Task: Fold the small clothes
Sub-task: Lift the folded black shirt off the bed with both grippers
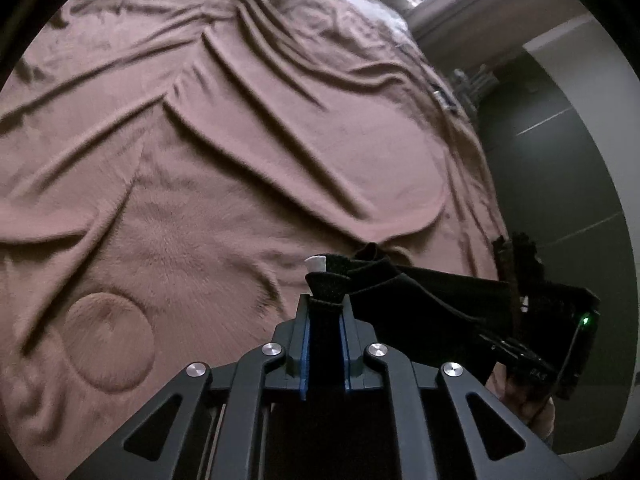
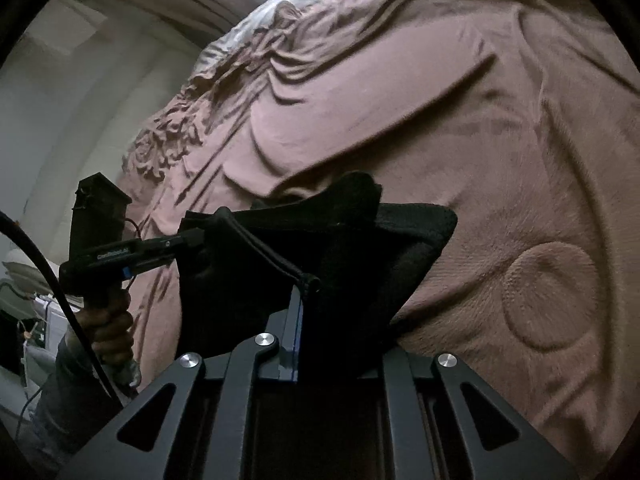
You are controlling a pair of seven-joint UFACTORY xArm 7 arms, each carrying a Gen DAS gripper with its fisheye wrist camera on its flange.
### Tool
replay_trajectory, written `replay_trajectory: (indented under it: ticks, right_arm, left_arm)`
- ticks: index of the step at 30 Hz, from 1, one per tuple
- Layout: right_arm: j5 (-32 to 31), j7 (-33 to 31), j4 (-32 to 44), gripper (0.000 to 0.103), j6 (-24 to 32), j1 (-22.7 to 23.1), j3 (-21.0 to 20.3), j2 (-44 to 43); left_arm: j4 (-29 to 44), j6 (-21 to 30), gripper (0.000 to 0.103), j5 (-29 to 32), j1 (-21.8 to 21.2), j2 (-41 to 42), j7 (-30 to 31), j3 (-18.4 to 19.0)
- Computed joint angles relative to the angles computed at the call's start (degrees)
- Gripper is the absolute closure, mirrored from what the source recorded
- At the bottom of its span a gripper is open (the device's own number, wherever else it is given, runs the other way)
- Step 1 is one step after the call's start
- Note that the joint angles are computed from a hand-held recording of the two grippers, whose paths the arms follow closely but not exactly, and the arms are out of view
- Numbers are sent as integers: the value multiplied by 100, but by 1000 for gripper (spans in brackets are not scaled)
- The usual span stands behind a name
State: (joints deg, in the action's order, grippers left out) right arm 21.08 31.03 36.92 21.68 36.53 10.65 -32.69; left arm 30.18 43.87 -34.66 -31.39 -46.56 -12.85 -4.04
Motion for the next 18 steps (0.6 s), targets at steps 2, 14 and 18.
replay_trajectory:
  ticks: [2,14,18]
  right_arm:
    - [-203,229,89,94,66,-156,253,-80]
    - [-1134,1479,185,95,807,-354,1115,-1285]
    - [-1382,1845,246,95,1144,-420,1395,-1807]
  left_arm:
    - [53,134,91,73,32,-229,-90,-26]
    - [257,825,92,340,132,-1587,-705,-175]
    - [444,983,92,428,144,-1903,-894,-285]
